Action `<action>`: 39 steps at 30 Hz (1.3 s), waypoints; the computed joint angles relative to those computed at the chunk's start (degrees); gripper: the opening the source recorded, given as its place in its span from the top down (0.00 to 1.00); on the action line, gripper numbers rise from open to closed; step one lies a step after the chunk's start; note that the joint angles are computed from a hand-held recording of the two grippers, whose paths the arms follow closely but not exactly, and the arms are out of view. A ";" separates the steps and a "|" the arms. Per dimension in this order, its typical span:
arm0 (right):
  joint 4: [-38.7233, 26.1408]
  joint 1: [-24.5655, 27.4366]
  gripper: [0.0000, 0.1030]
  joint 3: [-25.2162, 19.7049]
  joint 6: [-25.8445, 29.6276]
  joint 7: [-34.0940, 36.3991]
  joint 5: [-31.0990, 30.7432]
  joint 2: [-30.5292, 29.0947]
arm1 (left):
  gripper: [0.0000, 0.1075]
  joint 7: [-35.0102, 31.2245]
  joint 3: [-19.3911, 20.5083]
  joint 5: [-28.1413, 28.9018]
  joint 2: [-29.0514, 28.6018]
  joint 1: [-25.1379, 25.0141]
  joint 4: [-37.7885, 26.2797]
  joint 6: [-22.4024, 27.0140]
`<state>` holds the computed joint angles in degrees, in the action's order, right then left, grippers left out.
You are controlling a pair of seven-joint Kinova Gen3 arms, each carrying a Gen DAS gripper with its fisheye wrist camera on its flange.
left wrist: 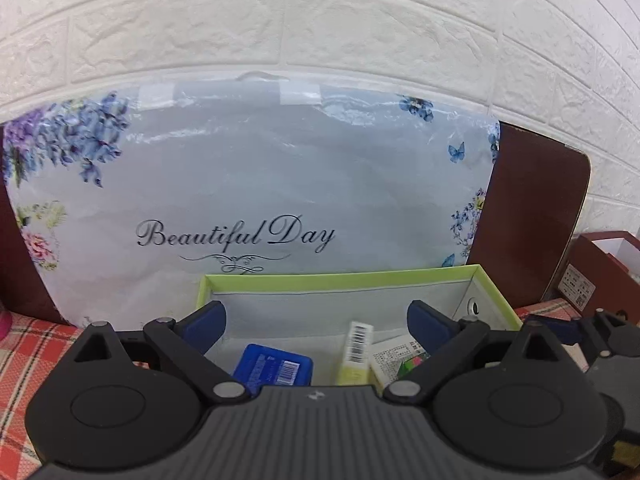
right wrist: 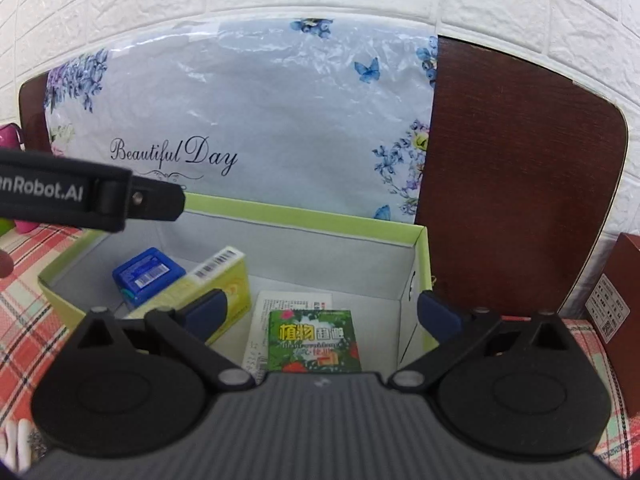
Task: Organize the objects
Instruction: 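Carry both boxes over the lime-green box and release them inside, then move both grippers back over the remaining items on the table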
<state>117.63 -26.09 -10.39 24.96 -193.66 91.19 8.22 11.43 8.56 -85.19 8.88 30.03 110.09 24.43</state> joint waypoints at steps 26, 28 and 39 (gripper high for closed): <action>13.34 -0.21 0.00 -26.07 17.20 10.26 -32.94 -29.63 | 0.07 -1.67 20.91 18.86 -16.77 9.17 11.54 32.11; 14.48 0.49 0.00 -28.59 17.49 8.88 -34.63 -31.11 | 0.07 -0.72 21.98 20.00 -17.59 9.34 12.58 32.36; 17.64 9.54 0.00 -44.31 17.73 3.70 -45.19 -35.36 | 0.07 2.02 26.76 28.13 -23.29 6.51 20.27 29.50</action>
<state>135.27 -16.55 -54.70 42.70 -189.96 46.00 -27.14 13.44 35.32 -57.06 -14.40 36.54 130.36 53.93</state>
